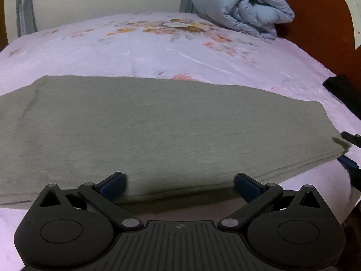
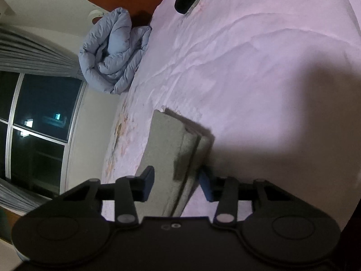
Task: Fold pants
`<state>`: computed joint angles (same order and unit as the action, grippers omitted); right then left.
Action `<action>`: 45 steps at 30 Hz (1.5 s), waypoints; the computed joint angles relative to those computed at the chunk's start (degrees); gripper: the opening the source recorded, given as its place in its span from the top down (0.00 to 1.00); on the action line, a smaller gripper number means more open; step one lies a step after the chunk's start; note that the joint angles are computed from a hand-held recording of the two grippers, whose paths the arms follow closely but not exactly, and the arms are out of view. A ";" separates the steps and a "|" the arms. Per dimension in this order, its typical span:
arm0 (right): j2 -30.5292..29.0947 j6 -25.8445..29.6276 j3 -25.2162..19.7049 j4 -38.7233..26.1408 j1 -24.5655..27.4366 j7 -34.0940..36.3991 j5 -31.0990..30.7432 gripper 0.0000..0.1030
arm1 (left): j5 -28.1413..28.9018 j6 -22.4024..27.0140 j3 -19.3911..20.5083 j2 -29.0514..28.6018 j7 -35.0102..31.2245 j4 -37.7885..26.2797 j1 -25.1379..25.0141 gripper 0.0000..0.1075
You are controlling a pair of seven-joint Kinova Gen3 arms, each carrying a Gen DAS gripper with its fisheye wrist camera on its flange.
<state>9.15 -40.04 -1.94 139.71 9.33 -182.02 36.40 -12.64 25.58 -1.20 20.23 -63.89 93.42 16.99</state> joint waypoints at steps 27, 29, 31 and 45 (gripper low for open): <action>-1.49 9.87 -4.64 -2.24 -2.67 12.91 -16.01 0.87 | -16.59 0.86 -6.73 3.64 18.69 -0.04 9.51 0.04; -3.57 13.97 -1.34 -3.71 -7.97 17.57 -19.04 0.91 | -15.06 1.47 -5.05 3.44 16.86 -0.60 7.75 0.04; -5.88 16.27 2.19 -4.78 -13.28 22.23 -20.86 0.91 | -11.96 0.43 -2.27 2.47 12.98 -0.18 4.15 0.04; -1.31 32.43 6.64 -29.58 -50.44 54.86 -31.42 0.91 | -2.74 -15.18 -14.70 -16.82 -3.97 19.19 -20.61 0.04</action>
<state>7.84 -7.61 4.70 110.13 -41.11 -127.17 4.98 -15.38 10.41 -15.89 3.42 -67.86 112.60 -3.62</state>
